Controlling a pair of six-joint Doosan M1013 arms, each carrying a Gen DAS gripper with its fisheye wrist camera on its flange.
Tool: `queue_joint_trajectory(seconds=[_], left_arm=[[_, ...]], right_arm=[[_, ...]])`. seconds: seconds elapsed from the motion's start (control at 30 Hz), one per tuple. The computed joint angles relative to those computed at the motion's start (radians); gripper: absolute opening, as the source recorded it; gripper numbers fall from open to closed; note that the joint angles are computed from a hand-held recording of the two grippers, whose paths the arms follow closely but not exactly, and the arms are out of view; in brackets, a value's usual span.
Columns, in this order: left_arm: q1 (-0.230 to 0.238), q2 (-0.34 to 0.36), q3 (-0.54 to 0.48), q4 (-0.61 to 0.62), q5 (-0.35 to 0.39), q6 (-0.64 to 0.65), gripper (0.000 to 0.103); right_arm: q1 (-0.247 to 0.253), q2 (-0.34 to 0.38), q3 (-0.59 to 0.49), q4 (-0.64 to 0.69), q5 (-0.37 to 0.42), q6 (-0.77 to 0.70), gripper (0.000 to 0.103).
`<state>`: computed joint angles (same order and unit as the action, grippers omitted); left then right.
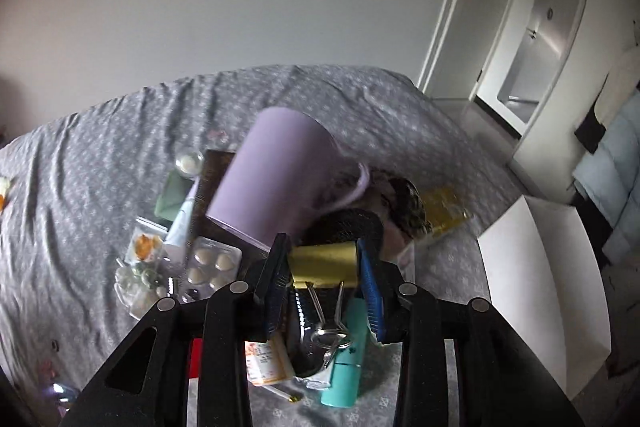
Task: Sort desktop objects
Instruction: 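Carry the binder clip to the mug pile and release it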
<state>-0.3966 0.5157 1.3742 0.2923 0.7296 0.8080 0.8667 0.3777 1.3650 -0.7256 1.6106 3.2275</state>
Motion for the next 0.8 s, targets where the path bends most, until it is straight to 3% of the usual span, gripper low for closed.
queue_joint_trajectory(seconds=[0.1,0.13,0.23,0.4,0.5,0.63,0.73,0.8], left_arm=[[0.005,0.004,-0.005,-0.054,0.011,0.042,0.102],[0.007,0.003,-0.003,-0.071,0.005,0.055,0.102],[0.005,-0.006,0.005,-0.152,-0.029,0.173,0.102],[-0.016,-0.005,-0.001,-0.382,-0.020,0.548,0.102],[-0.037,0.019,-0.027,-0.304,0.020,0.540,0.102],[-0.023,0.054,-0.064,-0.317,0.037,0.534,0.100],[-0.009,0.086,-0.099,-0.344,0.081,0.506,0.080],[-0.015,0.106,-0.119,-0.309,0.105,0.488,0.074]], right_arm=[[0.016,-0.011,0.016,-0.018,-0.002,0.076,0.079],[0.027,-0.009,0.015,-0.037,0.000,0.118,0.083],[0.053,-0.005,0.010,-0.075,-0.054,0.177,0.084],[0.095,0.043,-0.028,-0.132,-0.164,0.170,0.084],[0.112,0.085,-0.056,-0.154,-0.218,0.114,0.084],[0.119,0.124,-0.079,-0.139,-0.256,0.066,0.084],[0.110,0.109,-0.039,-0.134,-0.335,0.100,0.084],[0.108,0.092,-0.009,-0.149,-0.367,0.167,0.084]])
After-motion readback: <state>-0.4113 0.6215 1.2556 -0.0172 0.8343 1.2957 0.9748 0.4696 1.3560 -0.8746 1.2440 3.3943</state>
